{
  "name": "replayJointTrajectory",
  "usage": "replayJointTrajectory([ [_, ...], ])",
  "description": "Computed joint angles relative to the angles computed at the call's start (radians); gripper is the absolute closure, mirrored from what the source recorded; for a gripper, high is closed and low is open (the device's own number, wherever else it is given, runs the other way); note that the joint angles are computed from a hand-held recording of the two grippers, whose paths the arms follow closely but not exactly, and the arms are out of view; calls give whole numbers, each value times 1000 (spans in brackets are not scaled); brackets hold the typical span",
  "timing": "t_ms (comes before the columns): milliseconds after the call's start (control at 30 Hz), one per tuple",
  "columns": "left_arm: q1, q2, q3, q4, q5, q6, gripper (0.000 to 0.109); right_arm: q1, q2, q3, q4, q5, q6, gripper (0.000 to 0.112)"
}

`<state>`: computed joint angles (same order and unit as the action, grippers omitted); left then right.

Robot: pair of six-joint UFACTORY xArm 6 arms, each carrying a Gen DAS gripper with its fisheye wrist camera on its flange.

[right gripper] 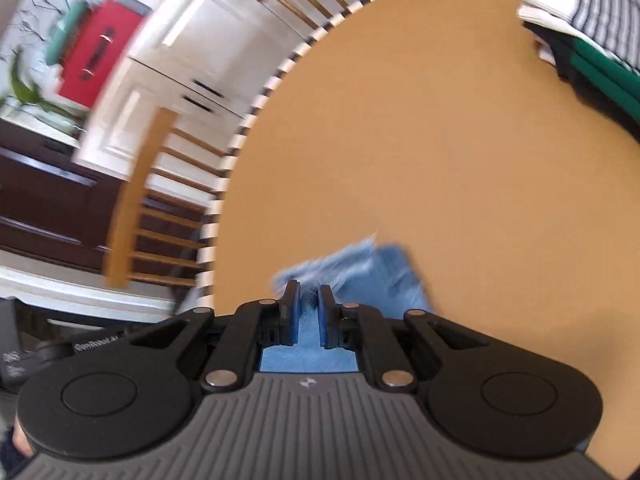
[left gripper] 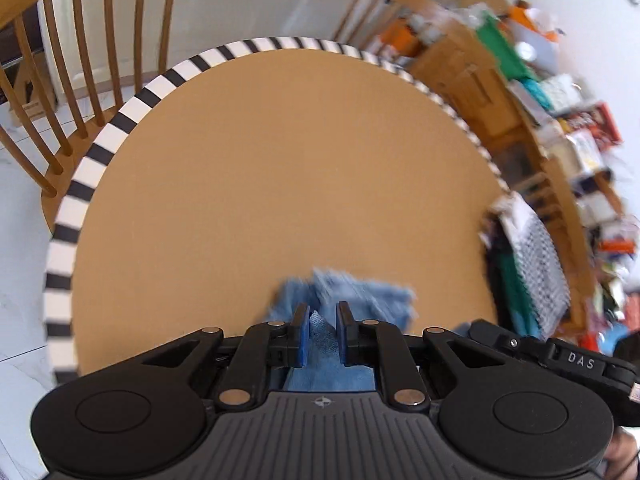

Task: Fold clothes

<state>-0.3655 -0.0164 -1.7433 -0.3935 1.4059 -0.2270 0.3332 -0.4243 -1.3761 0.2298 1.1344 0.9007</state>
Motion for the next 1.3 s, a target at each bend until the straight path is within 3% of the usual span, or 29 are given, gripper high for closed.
replayJointTrajectory([
  [233, -74, 20, 152, 129, -251, -38, 94, -39, 29, 137, -4, -113, 37, 102],
  [333, -64, 6, 174, 179, -325, -20, 93, -33, -2, 159, -136, -110, 164, 92],
  [400, -42, -69, 228, 187, -417, 132, 93, -6, -64, 175, -247, -137, 139, 94],
  [500, -53, -278, 408, 127, -560, 446, 93, 107, -201, 232, -350, -243, -118, 95],
  [567, -79, -383, 511, 52, -578, 601, 93, 229, -218, 223, -426, -198, -230, 94],
  [700, -196, -412, 635, 110, -619, 583, 90, 346, -149, 238, -533, -152, -235, 89],
  [867, -242, -308, 679, 216, -696, 436, 90, 292, -81, 292, -504, -161, -167, 88],
  [933, -237, -294, 682, 234, -713, 422, 90, 278, -81, 320, -488, -184, -151, 79],
  [1067, -245, -249, 649, 280, -705, 381, 90, 251, -79, 348, -442, -210, -145, 77],
  [1300, -248, -235, 595, 292, -642, 317, 90, 250, -44, 284, -435, -167, -120, 76],
])
